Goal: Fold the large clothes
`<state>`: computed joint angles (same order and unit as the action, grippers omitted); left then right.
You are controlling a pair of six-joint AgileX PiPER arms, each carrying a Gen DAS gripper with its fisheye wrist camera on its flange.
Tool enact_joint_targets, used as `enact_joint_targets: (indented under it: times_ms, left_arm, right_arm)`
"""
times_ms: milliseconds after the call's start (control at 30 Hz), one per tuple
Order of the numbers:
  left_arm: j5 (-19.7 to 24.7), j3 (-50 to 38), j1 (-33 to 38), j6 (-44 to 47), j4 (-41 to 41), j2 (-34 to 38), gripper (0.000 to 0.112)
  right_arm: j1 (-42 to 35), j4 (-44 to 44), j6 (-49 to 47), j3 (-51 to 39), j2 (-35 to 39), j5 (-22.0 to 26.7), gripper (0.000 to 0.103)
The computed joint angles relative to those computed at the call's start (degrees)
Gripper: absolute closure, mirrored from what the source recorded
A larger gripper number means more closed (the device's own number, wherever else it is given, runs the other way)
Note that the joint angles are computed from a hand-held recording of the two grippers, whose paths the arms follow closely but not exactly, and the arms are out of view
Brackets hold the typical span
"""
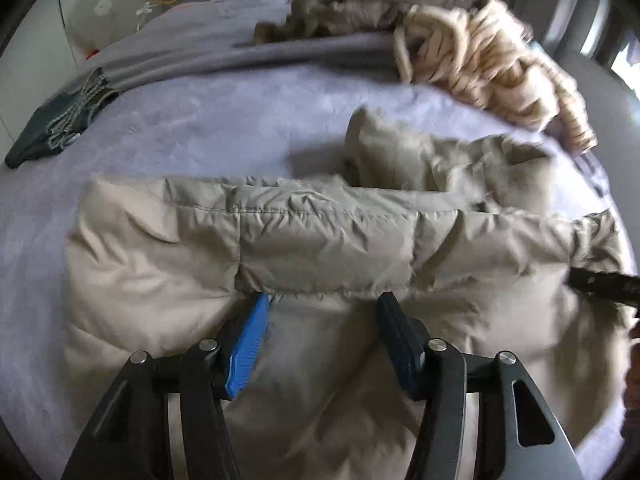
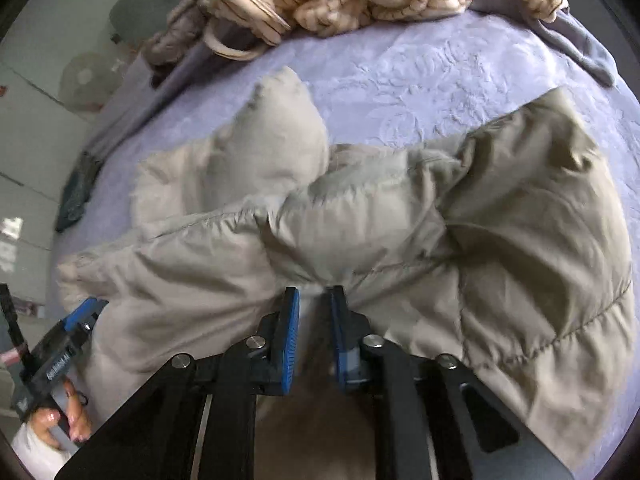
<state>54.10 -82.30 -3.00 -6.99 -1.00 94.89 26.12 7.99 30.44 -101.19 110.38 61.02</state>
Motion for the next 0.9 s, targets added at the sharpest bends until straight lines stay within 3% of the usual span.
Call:
enact_joint_targets:
  times_ms: [67,167,300,433,500,567,600,700,800,900]
  left_arm:
    - [-3.07,-0.30,-0.74,-2.86,2.40,2.84,0.053]
    - [-3.67,-3.45,-0.85,-3.41,3.14,6.30,0.053]
    - [-2.00,-7.01,1.82,-0.23,2.03,7.24,0.053]
    - [-4.71,-4.64,5.39,-4.24,12.45,5.90,0.053]
    - [-4.85,-4.52,9.42,-3.23,10.37,7.34,0.053]
    - [-5.30,-4.74,12.34,-3.84,8.01,9.40,0.046]
    - [-5.48,-4.64,12.60,-4.52,8.14,9.95,0.036]
    - [-6.08,-5.51,13.14,-5.47,5.62,12.72,0.034]
    - [-6.42,-5.83,11.15,-8.97,9.68,13.60,0.033]
    - [-3.50,-7.19,10.69,-9.54,11.19,12.86,0.033]
  right_arm:
    - [-0.47,-0.21,0.23,0.57,1.37,-2.33,0.093]
    - [-1.17,-0.12,-0.43,0.27,3.04,-4.46,0.095]
    - [-2.81,1.70,-3.81,-2.59,3.44,-1.81,0.096]
    - [-4.43,-5.63,-3.09,-1.18,0.35,-0.54,0.096]
    - [-6.72,-8.56,-2.02,2.61,-1.79,-1.70,0.096]
    - [-9.17,-6.54,-2.13,5.91,-2.43,-4.32,0.096]
    - [-9.83,-5.56,-2.22,6.75,-2.33,-5.45,0.096]
    - [-9.47,-6.73,-0.45,7.29,-0.08,-8.29,0.096]
    - [-7.49,-11.28,1.71,3.97,2.61,-6.19,0.096]
    - [-7.39,-11.39,2.53,2.84,2.14,-3.65,0.095]
